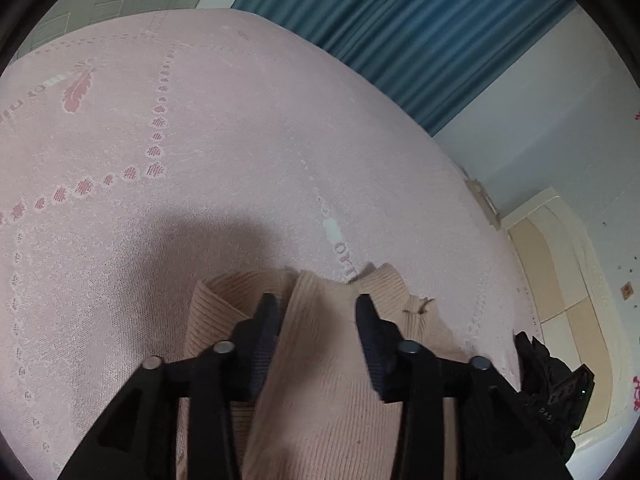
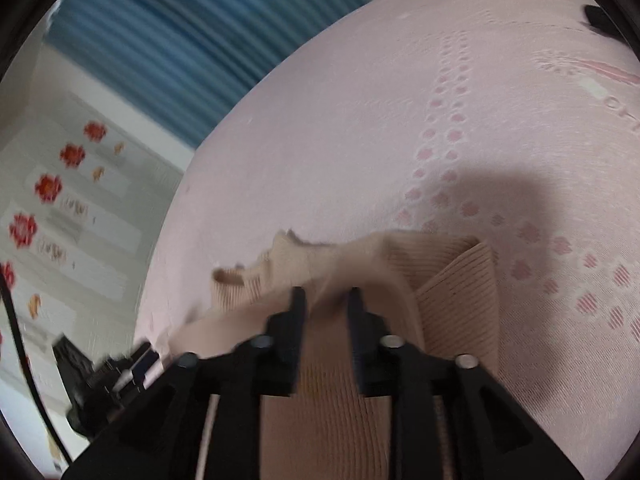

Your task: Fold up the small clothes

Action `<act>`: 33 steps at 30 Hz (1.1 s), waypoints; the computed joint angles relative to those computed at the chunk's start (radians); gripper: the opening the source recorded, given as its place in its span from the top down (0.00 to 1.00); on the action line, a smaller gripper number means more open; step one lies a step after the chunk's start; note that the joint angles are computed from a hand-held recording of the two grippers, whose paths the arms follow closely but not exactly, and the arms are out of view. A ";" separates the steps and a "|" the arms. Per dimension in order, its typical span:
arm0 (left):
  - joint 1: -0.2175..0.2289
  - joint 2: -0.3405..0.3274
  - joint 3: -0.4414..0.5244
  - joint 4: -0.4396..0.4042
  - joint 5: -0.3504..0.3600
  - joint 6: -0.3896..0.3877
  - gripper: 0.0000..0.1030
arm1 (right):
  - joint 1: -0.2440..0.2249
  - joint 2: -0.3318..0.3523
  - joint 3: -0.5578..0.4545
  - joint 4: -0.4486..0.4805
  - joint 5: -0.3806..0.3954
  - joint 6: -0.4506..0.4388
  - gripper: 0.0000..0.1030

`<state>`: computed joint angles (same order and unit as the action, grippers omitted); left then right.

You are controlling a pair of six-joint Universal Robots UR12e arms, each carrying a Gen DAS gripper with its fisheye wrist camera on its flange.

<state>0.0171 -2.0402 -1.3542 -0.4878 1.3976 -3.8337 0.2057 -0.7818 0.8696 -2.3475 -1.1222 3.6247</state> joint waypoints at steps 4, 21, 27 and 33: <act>-0.004 0.022 -0.034 -0.022 0.000 0.064 0.59 | 0.009 -0.043 0.070 0.006 -0.031 -0.107 0.72; -0.052 0.247 -0.381 0.009 -0.057 0.039 0.47 | 0.005 -0.339 0.508 0.014 -0.068 -0.282 0.61; -0.022 0.211 -0.376 0.114 -0.142 -0.063 0.46 | -0.004 -0.325 0.537 -0.084 -0.023 -0.154 0.61; -0.003 0.159 -0.351 0.204 -0.189 -0.154 0.49 | -0.034 -0.273 0.522 -0.208 0.078 0.095 0.61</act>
<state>0.0144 -1.8809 -1.7048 -0.2837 1.2081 -3.9881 0.1718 -1.0546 1.3913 -2.5555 -1.0444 3.7193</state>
